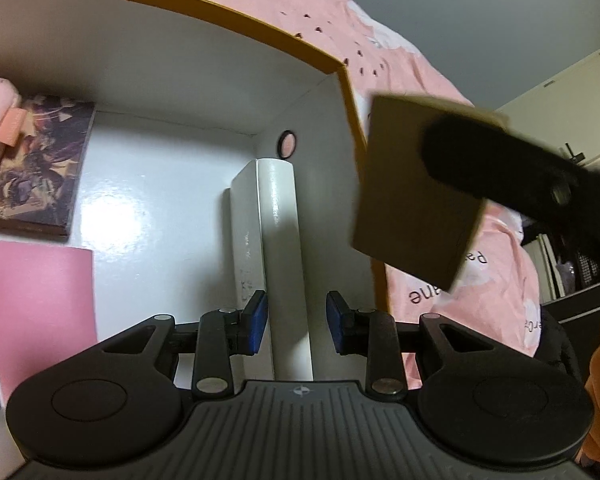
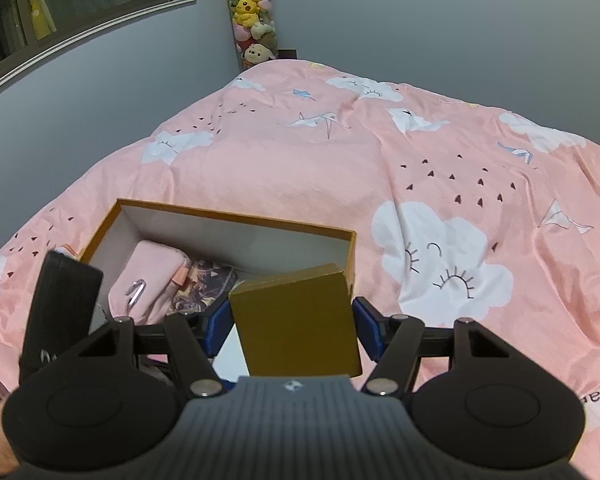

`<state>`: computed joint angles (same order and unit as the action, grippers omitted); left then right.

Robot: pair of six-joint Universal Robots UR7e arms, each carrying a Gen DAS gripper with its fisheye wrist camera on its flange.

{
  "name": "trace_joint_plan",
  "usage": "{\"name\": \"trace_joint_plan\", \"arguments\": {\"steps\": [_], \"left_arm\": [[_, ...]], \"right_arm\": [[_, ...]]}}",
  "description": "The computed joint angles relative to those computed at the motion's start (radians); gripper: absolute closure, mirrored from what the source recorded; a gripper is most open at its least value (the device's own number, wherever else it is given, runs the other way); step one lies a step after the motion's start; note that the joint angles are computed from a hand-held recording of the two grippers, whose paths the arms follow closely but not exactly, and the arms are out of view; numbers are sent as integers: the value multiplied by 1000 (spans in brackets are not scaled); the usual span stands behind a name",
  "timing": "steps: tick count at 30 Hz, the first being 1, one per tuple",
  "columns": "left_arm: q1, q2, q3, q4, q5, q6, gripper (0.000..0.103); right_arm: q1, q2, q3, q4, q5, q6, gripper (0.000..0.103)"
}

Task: Organize objects
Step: 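Carry the white box and gold box over the orange box with both grippers, then lower the white box in with the left gripper while the right gripper releases the gold box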

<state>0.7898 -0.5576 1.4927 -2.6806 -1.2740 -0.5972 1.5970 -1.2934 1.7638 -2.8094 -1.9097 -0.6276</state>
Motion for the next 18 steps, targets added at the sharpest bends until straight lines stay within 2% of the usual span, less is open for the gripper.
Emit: {"name": "trace_joint_plan", "arguments": {"steps": [11, 18], "left_arm": [[13, 3, -1, -28, -42, 21, 68], [17, 10, -37, 32, -45, 23, 69]], "right_arm": [[23, 147, -115, 13, -40, 2, 38], [25, 235, -210, 75, -104, 36, 38]]}}
